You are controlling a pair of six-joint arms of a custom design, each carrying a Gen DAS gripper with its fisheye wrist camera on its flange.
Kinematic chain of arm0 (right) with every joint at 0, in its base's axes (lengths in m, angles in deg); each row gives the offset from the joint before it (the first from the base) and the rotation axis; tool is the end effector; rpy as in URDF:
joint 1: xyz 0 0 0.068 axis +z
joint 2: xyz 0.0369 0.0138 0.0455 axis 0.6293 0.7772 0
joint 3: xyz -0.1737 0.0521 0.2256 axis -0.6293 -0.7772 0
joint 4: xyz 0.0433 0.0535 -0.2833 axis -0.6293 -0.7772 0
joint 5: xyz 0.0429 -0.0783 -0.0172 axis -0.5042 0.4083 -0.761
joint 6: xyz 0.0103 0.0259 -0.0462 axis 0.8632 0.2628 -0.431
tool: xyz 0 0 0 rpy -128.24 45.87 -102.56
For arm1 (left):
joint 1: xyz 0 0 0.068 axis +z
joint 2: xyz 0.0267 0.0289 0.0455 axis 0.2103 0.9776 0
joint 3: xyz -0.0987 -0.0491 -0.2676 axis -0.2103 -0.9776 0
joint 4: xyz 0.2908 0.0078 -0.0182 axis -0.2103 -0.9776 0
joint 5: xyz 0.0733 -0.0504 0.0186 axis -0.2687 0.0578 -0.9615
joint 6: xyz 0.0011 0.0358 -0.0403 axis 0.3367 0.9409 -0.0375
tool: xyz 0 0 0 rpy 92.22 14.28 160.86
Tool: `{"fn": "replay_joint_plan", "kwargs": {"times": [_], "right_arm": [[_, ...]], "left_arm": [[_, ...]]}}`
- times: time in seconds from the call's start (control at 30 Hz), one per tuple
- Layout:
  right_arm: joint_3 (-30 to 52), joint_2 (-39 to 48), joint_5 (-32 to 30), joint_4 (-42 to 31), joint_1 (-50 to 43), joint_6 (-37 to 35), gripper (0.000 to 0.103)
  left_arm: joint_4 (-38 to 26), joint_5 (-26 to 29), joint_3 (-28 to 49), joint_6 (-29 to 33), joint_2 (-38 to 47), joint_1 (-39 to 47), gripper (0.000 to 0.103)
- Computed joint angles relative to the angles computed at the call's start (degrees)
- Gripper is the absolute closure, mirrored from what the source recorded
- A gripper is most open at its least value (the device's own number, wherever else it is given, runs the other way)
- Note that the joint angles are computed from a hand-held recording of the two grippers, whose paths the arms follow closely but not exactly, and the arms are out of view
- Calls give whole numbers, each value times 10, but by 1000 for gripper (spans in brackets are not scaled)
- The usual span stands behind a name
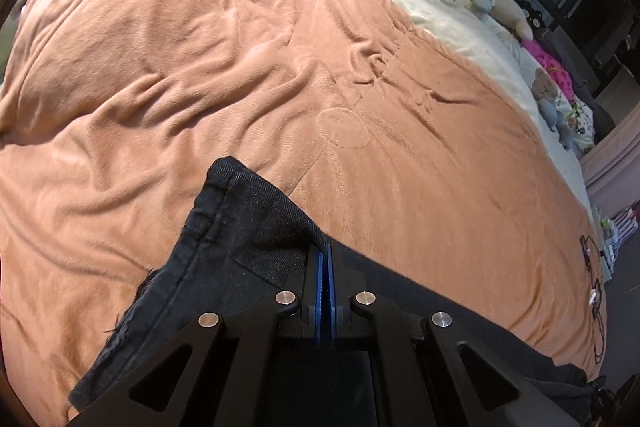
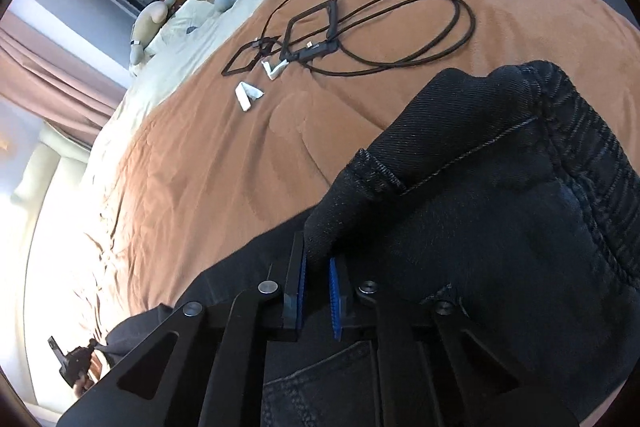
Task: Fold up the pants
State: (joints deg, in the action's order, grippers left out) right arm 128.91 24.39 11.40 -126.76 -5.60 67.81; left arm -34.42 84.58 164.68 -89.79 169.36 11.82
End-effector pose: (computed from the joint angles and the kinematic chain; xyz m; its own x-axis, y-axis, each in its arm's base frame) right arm 0.2156 -0.1824 0.3682 -0.6450 0.5968 -0.4772 0.3421 0.7840 0.5180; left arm 0.3982 -0.0037 0.2614 -0.7255 -0.4939 -0.4793 -0.3826 0.8683 -0.3156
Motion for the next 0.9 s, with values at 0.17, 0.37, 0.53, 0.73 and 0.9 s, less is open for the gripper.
{"fn": "replay_joint_plan", "kwargs": {"times": [0.17, 0.37, 0.53, 0.73, 0.9], "right_arm": [[-7, 6, 7, 23, 12, 27, 98], [-18, -1, 18, 26, 20, 34, 96], [-14, -21, -7, 14, -6, 2, 50], [-12, -63, -56, -26, -59, -58, 22], [-7, -82, -67, -103, -119, -162, 22]], "left_arm": [[-1, -9, 27, -5, 43, -2, 101], [0, -5, 51, -9, 78, -6, 92], [34, 6, 19, 7, 34, -2, 39], [13, 19, -16, 35, -25, 10, 36], [-16, 34, -50, 57, -78, 29, 36]]}}
